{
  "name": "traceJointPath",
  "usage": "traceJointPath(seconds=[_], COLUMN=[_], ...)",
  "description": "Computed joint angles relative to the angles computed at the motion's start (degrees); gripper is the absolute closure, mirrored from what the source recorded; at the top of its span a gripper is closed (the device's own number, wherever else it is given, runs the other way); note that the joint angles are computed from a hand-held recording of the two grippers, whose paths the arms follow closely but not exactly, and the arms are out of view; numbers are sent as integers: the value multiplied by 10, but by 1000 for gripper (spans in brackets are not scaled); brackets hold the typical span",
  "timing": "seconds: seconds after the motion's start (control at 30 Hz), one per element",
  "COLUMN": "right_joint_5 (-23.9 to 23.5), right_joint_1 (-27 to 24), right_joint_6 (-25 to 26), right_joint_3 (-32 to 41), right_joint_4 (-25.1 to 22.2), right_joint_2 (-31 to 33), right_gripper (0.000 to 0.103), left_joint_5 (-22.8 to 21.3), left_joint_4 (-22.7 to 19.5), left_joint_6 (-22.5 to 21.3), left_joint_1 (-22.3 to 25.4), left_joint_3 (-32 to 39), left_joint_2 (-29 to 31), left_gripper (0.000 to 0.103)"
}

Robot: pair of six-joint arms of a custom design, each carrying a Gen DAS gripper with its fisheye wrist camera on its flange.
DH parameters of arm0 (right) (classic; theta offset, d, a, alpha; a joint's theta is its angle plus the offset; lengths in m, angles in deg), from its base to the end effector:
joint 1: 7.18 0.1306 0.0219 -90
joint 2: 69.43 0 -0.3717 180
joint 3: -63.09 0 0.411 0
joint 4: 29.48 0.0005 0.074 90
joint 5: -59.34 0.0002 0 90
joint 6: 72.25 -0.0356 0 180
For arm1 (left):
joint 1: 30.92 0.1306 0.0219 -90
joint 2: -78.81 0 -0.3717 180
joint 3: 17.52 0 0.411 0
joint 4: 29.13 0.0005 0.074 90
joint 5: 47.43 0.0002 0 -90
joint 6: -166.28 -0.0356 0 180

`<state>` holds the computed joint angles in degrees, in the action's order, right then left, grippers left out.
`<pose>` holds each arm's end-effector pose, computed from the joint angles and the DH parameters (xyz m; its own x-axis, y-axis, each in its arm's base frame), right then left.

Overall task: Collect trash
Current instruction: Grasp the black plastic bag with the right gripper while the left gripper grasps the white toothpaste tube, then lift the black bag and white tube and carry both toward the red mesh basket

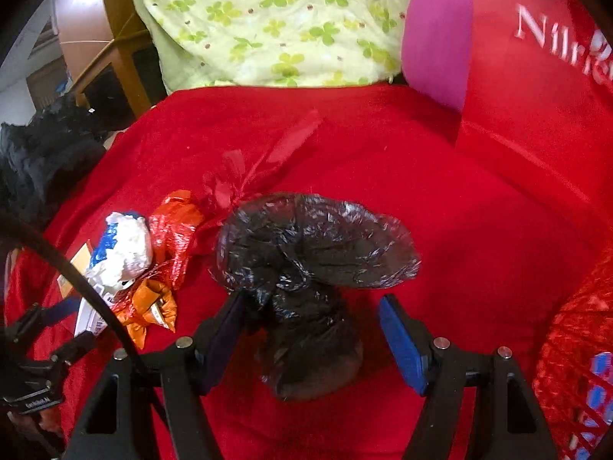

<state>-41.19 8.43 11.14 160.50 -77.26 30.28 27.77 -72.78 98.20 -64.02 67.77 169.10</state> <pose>0.5426 0.1578 0.3968 -0.7772 -0.0996 -0.6213 -0.2900 0.9330 0.2131 0.4275 -0.2684 0.3850 -0.7277 0.0436 -0.6845 0.1239 0.9899 -0.0687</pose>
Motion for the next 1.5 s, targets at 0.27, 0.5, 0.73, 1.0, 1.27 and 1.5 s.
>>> traceJointPath(seconds=[0.27,0.5,0.73,1.0,1.27,1.5], right_joint_5=[-70,-71,-88,-76,-66,-94], right_joint_1=[-10,-1,-1,-9,-45,-88], right_joint_6=[-26,-22,-12,13,39,42], right_joint_3=[-3,-70,-123,-179,-204,-223], right_joint_4=[-3,27,34,26,15,13], right_joint_2=[7,-76,-160,-268,-359,-418], right_gripper=[58,58,58,58,58,58], left_joint_5=[-2,-38,-83,-118,-183,-253], left_joint_4=[7,9,8,10,-25,-101], left_joint_6=[31,69,116,125,141,145], left_joint_1=[6,-26,-90,-145,-194,-235], left_joint_3=[-14,-41,-40,12,88,190], left_joint_2=[-15,-61,-94,-79,-44,13], left_gripper=[68,72,72,72,71,71])
